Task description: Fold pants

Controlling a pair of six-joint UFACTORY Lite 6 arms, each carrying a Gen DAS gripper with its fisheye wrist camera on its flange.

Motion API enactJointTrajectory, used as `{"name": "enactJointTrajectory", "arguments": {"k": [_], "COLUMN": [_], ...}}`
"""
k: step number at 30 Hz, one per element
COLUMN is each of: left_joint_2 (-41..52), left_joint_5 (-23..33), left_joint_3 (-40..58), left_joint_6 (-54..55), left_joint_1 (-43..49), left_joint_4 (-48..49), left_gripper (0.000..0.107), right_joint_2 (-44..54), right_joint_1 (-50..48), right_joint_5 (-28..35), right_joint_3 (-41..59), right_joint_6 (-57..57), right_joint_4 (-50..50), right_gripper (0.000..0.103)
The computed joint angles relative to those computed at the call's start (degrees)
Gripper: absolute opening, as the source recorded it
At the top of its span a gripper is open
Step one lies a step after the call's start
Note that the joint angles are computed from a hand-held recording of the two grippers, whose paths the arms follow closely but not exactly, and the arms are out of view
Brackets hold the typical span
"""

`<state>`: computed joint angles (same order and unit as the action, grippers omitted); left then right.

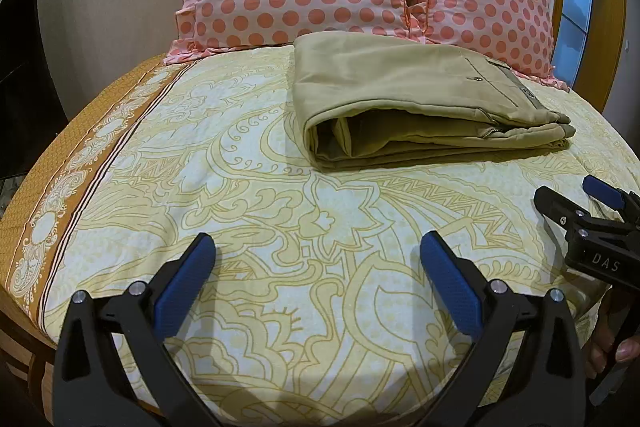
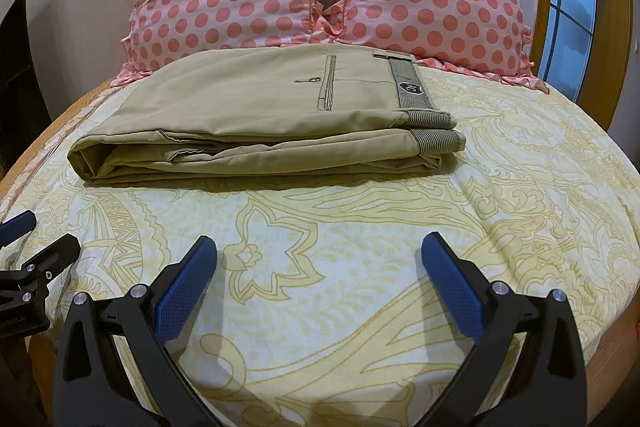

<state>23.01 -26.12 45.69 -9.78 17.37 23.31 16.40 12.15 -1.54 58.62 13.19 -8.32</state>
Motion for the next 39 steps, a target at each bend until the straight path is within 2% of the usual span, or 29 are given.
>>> {"name": "enactJointTrajectory", "arguments": {"k": [9,23,28,35,39], "left_joint_2": [0.05,0.12,0.16,0.04,-0.15], "left_joint_5": [-0.06,-0.27,-0.28,0.3,0.84], "left_joint_3": [0.01,-0.06,-0.04,0.13,0.33], "left_joint_6": [0.04,0.18,0.18,0.24,-0.17], "left_joint_1": [0.01,0.03,-0.01,-0.41,-0.48], "left_joint_4": [-0.02,-0.1,-0.18,-0.67,-0.29], "left_gripper": [0.101,0.101,0.101,0.101,0.101], "right_joint_2": [-0.02,0.05,0.01,0.07,0.05], "right_joint_1": [0.04,-0.05,0.01,0.03,0.11], "right_joint_5": [-0.01,-0.01,-0.04,0.03,-0.02], "right_joint_3": [-0.03,0.07,0.01,0.11,0.01], "right_joint_6": [-2.28,2.47,-1.71,-1.54,-6.16], "right_joint_4": [2.36,-2.54,1.73,1.55,6.3], "right_gripper": [0.102,0.102,0.102,0.102,0.102]}}
